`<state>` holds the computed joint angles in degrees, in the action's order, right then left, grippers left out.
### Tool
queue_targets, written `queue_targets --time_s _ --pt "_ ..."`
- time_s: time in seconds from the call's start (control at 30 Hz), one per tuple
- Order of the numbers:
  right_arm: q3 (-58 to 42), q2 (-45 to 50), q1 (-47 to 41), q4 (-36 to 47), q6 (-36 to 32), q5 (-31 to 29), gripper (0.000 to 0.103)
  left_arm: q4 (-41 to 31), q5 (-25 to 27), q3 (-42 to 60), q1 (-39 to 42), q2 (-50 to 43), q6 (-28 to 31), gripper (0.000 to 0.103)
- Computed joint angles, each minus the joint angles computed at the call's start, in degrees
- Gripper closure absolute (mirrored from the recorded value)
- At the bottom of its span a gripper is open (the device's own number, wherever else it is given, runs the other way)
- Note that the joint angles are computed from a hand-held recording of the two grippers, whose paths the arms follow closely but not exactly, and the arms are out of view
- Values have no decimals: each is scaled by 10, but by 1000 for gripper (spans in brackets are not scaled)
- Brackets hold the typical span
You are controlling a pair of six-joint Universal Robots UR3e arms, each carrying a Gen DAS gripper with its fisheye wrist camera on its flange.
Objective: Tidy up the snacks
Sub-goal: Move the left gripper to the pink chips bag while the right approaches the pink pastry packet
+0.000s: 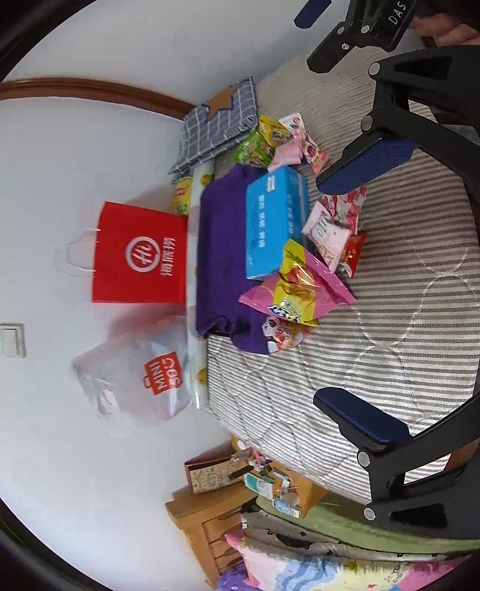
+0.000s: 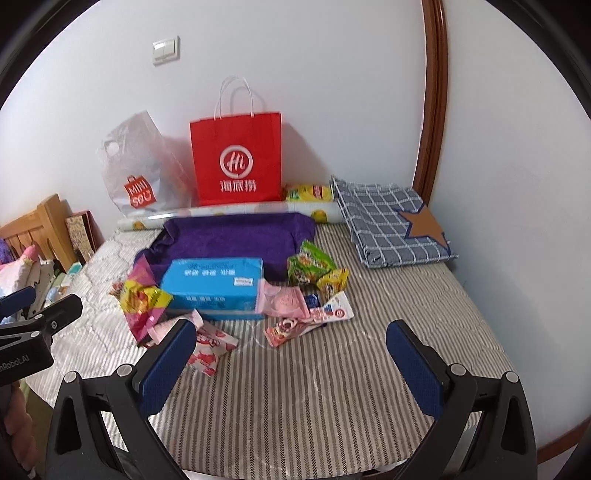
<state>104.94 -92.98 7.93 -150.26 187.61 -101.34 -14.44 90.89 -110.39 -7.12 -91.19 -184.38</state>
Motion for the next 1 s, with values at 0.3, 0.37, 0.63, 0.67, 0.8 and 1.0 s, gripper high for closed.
queue_targets --time_s 0.3,0.37,0.63,0.67,0.8,1.0 --pt "-6 46 -19 1 2 18 0 -36 -38 22 20 -50 -13 1" --pt "-4 58 -24 -5 2 25 0 -63 -51 25 25 -54 -17 1" --pt "-25 110 -36 -3 24 25 0 -69 -72 48 38 -110 -11 1" --pt "-28 116 -36 -3 25 22 0 -67 -72 53 40 -119 -10 1" --pt "-45 146 -39 1 25 8 0 -64 -85 66 51 -146 -5 1" --pt "-50 180 -62 -8 20 9 0 -69 -82 95 59 -187 -7 1"
